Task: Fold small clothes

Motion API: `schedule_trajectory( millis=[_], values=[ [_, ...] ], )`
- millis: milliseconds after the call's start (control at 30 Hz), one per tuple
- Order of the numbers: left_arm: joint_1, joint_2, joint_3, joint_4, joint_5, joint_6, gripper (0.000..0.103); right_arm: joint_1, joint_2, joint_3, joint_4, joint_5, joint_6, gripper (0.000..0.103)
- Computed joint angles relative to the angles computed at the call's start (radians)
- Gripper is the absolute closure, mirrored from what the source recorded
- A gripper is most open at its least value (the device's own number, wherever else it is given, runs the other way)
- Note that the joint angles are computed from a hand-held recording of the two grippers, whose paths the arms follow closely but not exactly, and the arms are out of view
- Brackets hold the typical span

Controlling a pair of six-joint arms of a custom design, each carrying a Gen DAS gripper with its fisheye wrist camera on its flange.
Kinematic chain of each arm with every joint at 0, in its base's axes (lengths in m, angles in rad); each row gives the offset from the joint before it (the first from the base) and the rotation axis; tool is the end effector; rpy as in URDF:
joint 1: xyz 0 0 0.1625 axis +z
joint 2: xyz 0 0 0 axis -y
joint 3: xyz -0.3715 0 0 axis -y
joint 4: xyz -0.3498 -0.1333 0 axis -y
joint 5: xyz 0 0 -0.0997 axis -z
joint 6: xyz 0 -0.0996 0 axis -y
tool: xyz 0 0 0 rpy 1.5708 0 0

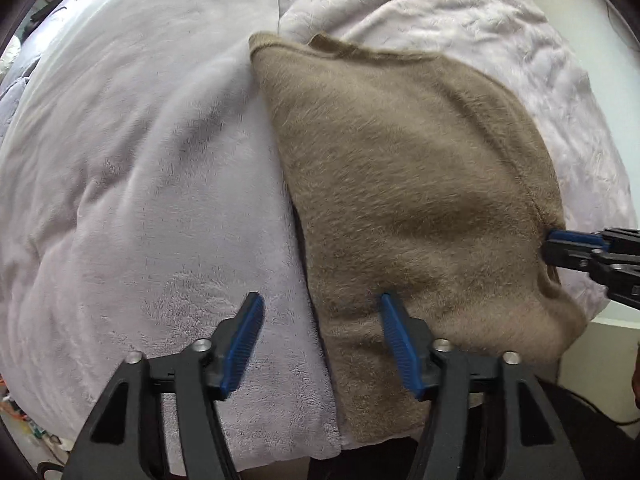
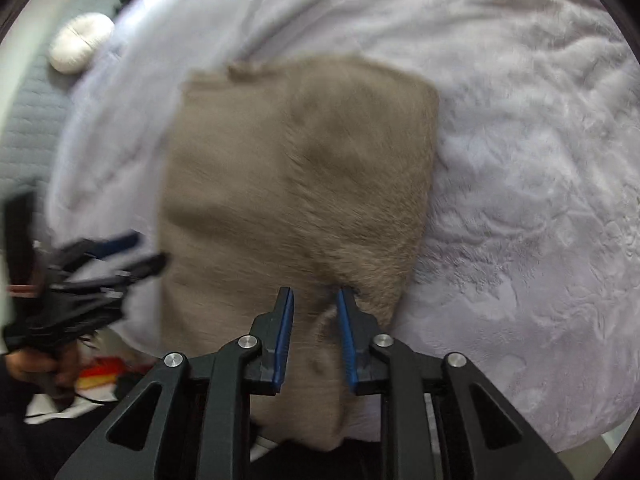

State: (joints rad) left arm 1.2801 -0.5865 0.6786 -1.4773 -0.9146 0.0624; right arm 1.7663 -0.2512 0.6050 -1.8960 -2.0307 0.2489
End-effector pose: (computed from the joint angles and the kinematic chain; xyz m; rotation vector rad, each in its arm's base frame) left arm -0.0265 -0.7657 0.2400 0.5102 2.4148 0.1324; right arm 0.2399 -0.7528 0.0416 -0.0627 -2.6843 0.1011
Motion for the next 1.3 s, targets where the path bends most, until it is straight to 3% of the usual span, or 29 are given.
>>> schedule_trajectory(
  millis=[133, 267, 367, 567, 867, 1033, 1100, 1167, 1300],
  values=[
    [0.004, -0.011, 0.01, -0.007, -0.005, -0.014, 0.027, -0.021, -0.023, 0.056, -0.015, 0.007, 0.028, 0.091],
    [0.0, -0.041, 0.05, -0.038, 0.005, 0.0, 0.027, -0.014, -0.056, 0.09, 0.011, -0.009, 0.02, 0.091],
    [-0.005, -0.058, 0.076, -0.051, 0.014, 0.004, 0.027, -0.001, -0.059, 0.09, 0.064, -0.071, 0.041, 0.087],
    [-0.008, -0.073, 0.083, -0.069, 0.016, 0.014, 0.027, 0.0, -0.166, 0.247, -0.014, -0.085, 0.101, 0.086],
    [-0.002, -0.088, 0.053, -0.056, -0.011, -0.009, 0.027, -0.002, -0.181, 0.248, -0.029, -0.113, 0.153, 0.085],
    [-0.005, -0.051, -0.041, 0.008, -0.002, -0.066, 0.027, 0.018, -0.146, 0.176, 0.013, -0.143, 0.151, 0.046],
    [-0.006, -0.031, -0.087, 0.032, -0.007, -0.088, 0.025, 0.029, -0.139, 0.152, 0.019, -0.147, 0.133, 0.045],
    [-0.008, -0.008, -0.145, 0.057, -0.009, -0.12, 0.005, 0.038, -0.12, 0.104, 0.032, -0.141, 0.124, 0.042],
    [-0.021, -0.005, -0.162, 0.041, -0.01, -0.134, 0.005, 0.051, -0.071, -0.006, 0.048, -0.122, 0.124, 0.033]
  ],
)
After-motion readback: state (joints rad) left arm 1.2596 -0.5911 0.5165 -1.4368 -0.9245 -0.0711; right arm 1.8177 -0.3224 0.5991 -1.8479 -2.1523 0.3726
